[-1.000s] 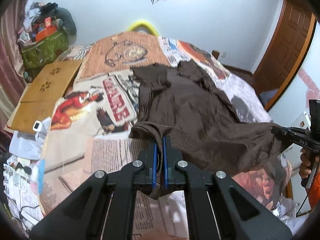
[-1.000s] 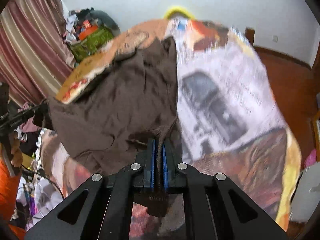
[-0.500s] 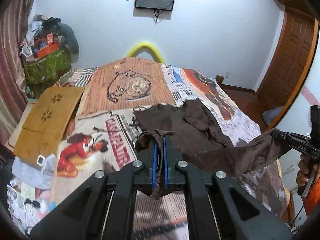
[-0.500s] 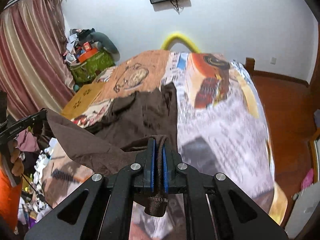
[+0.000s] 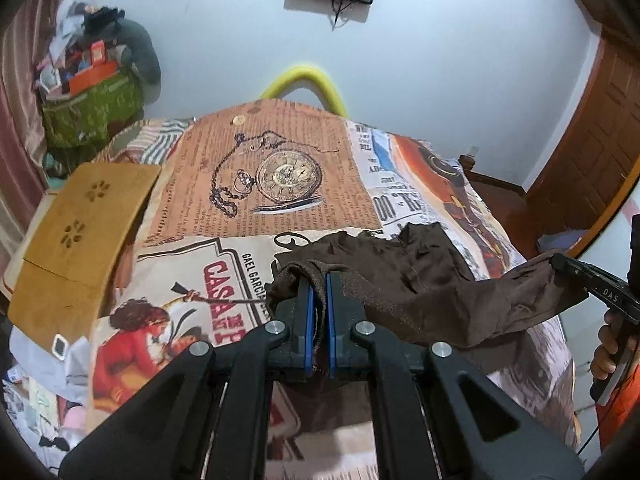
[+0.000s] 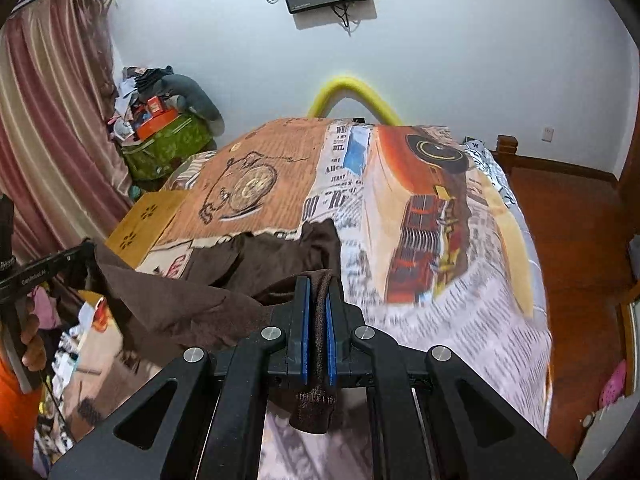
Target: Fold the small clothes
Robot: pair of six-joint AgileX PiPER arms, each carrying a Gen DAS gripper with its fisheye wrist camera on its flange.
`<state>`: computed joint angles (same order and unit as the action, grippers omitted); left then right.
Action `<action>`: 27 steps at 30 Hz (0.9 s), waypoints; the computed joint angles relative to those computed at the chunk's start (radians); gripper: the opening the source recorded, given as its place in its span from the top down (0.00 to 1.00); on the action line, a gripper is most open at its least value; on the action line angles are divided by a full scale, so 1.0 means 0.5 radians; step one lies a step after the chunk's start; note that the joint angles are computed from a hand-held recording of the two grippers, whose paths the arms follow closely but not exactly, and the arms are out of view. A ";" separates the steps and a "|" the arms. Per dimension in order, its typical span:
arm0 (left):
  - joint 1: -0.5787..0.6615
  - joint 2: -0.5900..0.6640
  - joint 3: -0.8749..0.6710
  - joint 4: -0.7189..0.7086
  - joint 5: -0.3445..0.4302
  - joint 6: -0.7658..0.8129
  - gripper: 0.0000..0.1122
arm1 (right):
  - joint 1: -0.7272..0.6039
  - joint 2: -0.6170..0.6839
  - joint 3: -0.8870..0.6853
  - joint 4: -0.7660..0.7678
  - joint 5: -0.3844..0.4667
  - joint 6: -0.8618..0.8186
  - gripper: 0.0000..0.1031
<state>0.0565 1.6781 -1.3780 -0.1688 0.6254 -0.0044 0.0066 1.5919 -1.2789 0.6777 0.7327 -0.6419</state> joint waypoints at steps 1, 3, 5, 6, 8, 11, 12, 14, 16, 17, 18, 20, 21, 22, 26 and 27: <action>0.025 0.077 -0.059 -0.050 0.006 0.034 0.96 | 0.017 0.054 -0.044 -0.009 -0.011 0.019 0.94; 0.072 0.245 -0.205 -0.133 0.043 0.085 0.96 | 0.052 0.163 -0.143 -0.045 -0.025 0.068 0.94; 0.105 0.364 -0.314 -0.173 0.052 0.101 0.96 | 0.096 0.278 -0.256 -0.107 -0.047 0.120 0.94; 0.124 0.422 -0.367 -0.214 0.061 0.127 0.96 | 0.121 0.346 -0.325 -0.149 -0.060 0.151 0.94; 0.166 0.561 -0.514 -0.285 0.105 0.164 0.96 | 0.150 0.456 -0.439 -0.202 -0.069 0.196 0.94; 0.191 0.737 -0.715 -0.272 0.149 0.130 0.96 | 0.174 0.610 -0.609 -0.276 -0.067 0.262 0.94; 0.189 0.780 -0.766 -0.250 0.154 0.110 0.96 | 0.178 0.659 -0.661 -0.298 -0.066 0.286 0.94; 0.175 0.889 -0.888 -0.117 0.156 0.007 0.96 | 0.183 0.752 -0.756 -0.348 -0.055 0.343 0.94; 0.163 0.999 -1.010 0.002 0.198 -0.081 0.95 | 0.192 0.837 -0.847 -0.443 -0.030 0.438 0.93; 0.165 1.066 -1.085 0.025 0.247 -0.094 0.95 | 0.200 0.874 -0.885 -0.505 -0.020 0.492 0.93; 0.170 1.121 -1.151 0.027 0.301 -0.088 0.93 | 0.206 0.897 -0.907 -0.552 -0.014 0.529 0.93; 0.171 1.183 -1.211 0.075 0.353 -0.108 0.85 | 0.215 0.955 -0.980 -0.671 0.027 0.619 0.88; 0.163 1.183 -1.200 0.129 0.350 -0.132 0.78 | 0.215 0.952 -0.971 -0.725 0.029 0.640 0.81; 0.156 1.169 -1.169 0.169 0.326 -0.146 0.69 | 0.213 0.952 -0.966 -0.747 0.020 0.641 0.76; 0.128 1.011 -0.941 0.281 0.151 -0.109 0.52 | 0.210 0.799 -0.765 -0.835 -0.144 0.584 0.51; 0.124 0.980 -0.910 0.269 0.138 -0.067 0.51 | 0.208 0.765 -0.733 -0.830 -0.157 0.560 0.51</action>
<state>0.1184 2.1683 -1.8332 -0.0345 0.6942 -0.0377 0.1105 1.9742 -1.6456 0.2628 0.6540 -0.3617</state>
